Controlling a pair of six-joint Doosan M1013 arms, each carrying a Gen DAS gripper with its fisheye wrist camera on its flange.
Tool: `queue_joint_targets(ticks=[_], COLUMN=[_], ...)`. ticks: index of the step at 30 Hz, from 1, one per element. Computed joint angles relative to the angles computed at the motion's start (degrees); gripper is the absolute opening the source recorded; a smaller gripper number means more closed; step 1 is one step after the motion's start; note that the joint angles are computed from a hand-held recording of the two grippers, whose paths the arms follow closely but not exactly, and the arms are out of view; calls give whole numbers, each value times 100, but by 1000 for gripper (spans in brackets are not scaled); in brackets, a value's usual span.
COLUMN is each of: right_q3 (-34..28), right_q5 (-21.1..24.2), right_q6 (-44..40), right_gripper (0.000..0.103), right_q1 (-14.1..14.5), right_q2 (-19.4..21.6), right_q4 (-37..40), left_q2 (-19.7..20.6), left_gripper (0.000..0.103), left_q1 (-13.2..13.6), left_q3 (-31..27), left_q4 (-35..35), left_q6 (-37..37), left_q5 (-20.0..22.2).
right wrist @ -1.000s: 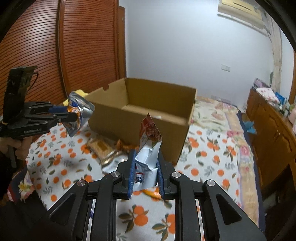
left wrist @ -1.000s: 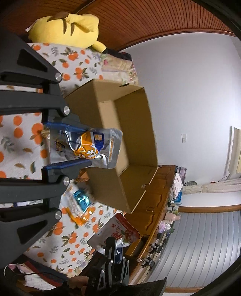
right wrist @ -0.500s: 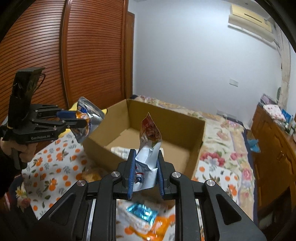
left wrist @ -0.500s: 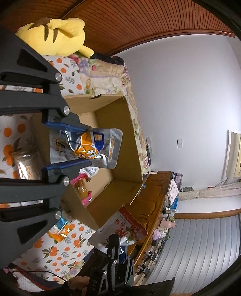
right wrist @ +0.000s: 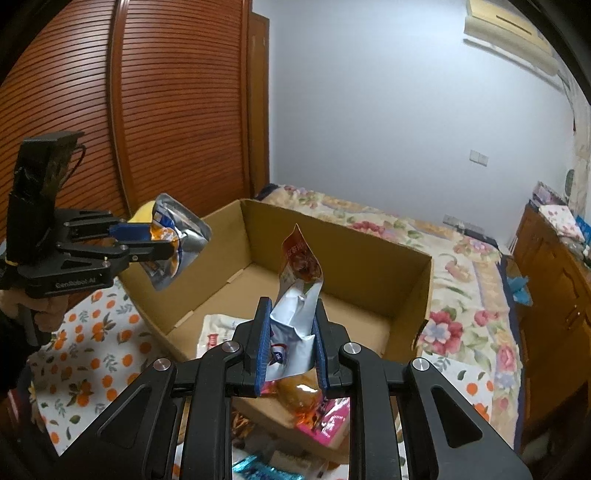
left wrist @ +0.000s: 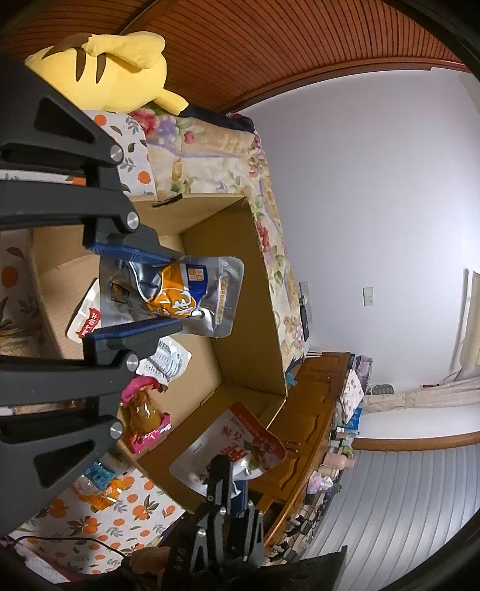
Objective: Organize snacks
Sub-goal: 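Carry both pouches over the box and open both tools to release them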
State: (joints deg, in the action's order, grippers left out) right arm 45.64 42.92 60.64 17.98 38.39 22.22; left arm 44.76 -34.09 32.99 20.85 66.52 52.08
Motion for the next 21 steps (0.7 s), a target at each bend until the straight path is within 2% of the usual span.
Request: queue_joint_targets(ticks=[13, 21], right_q3=[-680, -966], right_q5=[613, 932], right_q6=[266, 349], right_gripper=[19, 19], right_q1=[2, 20], right_q2=[464, 644], right_q4=[-233, -271], left_q2=[414, 412], left_gripper=[28, 31], left_q1=[21, 45], left_q3=[-708, -677], left_q4=[-37, -38], left_q6=[63, 34], left_q5=[498, 493])
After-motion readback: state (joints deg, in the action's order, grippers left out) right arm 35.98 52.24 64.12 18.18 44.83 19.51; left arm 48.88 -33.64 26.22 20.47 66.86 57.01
